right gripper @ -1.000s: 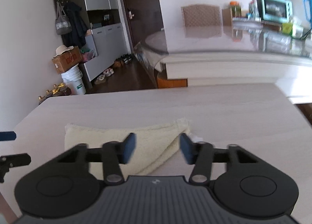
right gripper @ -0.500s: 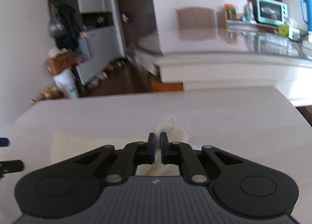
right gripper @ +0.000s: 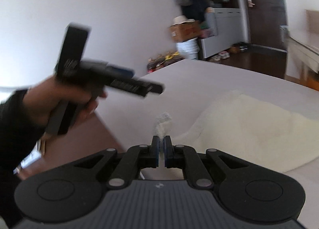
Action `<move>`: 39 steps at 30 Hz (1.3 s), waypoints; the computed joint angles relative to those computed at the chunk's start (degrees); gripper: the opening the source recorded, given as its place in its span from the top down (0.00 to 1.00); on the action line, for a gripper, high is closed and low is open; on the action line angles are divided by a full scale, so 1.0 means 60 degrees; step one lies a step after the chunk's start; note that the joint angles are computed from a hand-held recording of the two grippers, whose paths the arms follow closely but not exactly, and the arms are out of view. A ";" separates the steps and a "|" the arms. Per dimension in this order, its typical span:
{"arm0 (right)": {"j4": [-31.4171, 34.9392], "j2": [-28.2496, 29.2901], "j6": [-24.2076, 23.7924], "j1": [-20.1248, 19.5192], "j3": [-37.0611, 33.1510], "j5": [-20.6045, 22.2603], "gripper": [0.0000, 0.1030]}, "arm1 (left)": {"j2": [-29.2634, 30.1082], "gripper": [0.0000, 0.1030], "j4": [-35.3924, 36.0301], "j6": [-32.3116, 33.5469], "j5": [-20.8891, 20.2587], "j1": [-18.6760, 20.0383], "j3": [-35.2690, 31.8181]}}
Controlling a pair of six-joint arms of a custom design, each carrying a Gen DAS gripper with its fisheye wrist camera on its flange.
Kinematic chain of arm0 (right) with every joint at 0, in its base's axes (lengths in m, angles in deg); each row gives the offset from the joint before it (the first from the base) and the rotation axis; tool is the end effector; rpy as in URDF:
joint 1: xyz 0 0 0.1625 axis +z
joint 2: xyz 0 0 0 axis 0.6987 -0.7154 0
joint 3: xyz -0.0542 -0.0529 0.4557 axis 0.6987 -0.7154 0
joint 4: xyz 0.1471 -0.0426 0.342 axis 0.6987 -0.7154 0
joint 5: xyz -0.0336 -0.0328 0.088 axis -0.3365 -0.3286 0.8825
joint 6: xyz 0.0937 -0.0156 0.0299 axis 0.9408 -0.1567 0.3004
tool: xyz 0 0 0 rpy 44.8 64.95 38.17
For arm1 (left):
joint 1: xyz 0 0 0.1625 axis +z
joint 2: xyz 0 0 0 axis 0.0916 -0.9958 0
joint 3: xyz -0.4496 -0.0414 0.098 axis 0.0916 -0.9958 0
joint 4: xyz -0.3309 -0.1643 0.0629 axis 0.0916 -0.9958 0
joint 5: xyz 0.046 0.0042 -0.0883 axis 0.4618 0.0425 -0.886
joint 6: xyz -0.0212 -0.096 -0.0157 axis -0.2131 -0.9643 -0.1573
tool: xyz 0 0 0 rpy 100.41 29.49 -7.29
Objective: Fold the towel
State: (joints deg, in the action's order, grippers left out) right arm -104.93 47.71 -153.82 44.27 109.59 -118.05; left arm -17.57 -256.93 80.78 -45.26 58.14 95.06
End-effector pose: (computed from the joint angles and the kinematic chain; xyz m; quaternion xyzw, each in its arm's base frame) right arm 0.1360 -0.7078 0.0471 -0.5505 0.8245 -0.1258 0.0359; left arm -0.0787 -0.6558 0.1372 0.0665 0.7727 -0.4419 0.4509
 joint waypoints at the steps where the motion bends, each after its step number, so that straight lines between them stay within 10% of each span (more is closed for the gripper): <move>1: 0.0017 -0.0036 -0.0084 0.0008 0.0048 -0.0038 0.81 | -0.0001 0.00 0.0004 -0.0014 -0.0039 -0.0003 0.0016; 3: 0.0041 -0.0110 -0.0209 0.0011 0.0120 -0.0045 0.65 | -0.0006 0.00 0.0161 -0.0047 -0.0235 0.0011 -0.0007; 13: -0.3228 0.0086 0.1273 -0.0085 -0.0149 -0.0229 0.52 | -0.0211 0.01 0.2654 -0.0820 -0.2887 0.0427 -0.0787; 15: -0.3699 0.0256 0.1558 -0.0104 -0.0369 -0.0489 0.52 | -0.0152 0.06 0.3082 -0.0761 -0.3315 0.0455 -0.1030; 17: -0.3808 0.0406 0.1966 -0.0161 -0.0671 -0.0590 0.52 | -0.0117 0.49 0.3439 -0.0753 -0.3541 0.0478 -0.1162; 18: -0.3865 0.0458 0.2063 -0.0178 -0.0740 -0.0621 0.52 | -0.0100 0.54 0.3615 -0.0750 -0.3643 0.0489 -0.1225; 24: -0.3992 0.0875 0.2319 -0.0167 -0.1042 -0.0762 0.52 | 0.0264 0.61 0.4626 -0.0910 -0.4004 0.0689 -0.1833; 29: -0.3866 0.0749 0.2378 -0.0353 -0.1022 -0.0673 0.48 | 0.0424 0.89 0.4727 -0.0746 -0.3916 0.0709 -0.2034; 39: -0.3591 0.0410 0.2672 -0.0611 -0.0943 0.0039 0.42 | 0.0389 0.90 0.2923 0.1738 -0.5099 0.0444 -0.1183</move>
